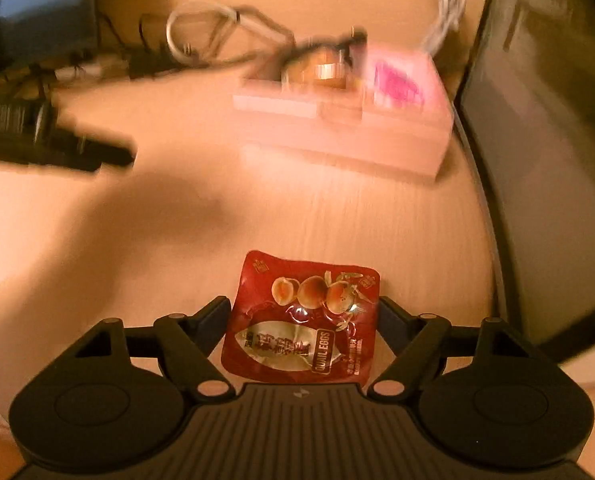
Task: Organize objects
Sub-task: 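Carry the purple beads into the pink box and open the left tool, then carry the red quail-egg packet into the pink box and open the right tool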
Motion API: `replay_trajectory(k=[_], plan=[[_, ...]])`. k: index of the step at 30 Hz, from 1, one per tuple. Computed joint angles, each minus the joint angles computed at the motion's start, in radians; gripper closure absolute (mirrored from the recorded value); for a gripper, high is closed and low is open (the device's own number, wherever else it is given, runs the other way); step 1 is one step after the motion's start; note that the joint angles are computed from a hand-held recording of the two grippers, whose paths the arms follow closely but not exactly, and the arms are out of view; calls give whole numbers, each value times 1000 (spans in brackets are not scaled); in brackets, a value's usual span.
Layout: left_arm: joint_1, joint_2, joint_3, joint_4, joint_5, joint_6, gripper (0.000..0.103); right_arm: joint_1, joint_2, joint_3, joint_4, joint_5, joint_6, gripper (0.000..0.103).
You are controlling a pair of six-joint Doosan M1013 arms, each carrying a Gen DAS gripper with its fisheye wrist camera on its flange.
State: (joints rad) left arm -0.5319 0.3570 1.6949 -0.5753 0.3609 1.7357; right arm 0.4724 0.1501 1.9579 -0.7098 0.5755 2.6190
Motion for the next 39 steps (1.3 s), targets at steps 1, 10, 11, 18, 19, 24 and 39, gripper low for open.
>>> replay_trajectory(k=[1,10,11,18,19,24,39], plan=[[5,-6,8,-10,-1,5,39,-6,-10,-10,-43,-9,32,24],[33,-1,17,-89,29,51,39,-90,37,-168,-552,25,450,10],[34,3,13,-88,34,50,39,-95,45,-175,-519,34,433,10],[37,48,-50,-101,58,49,39,-78,40,-77,-386,8,357,16],[35,56,-66,-115,54,63,39,-79,43,-67,-351,13,324,19],[2,114,-181,-9,-6,3,39,-70,81,-66,-326,83,308,36],[-42,203,-301,874,154,-769,9,-93,154,-118,-363,68,346,36]])
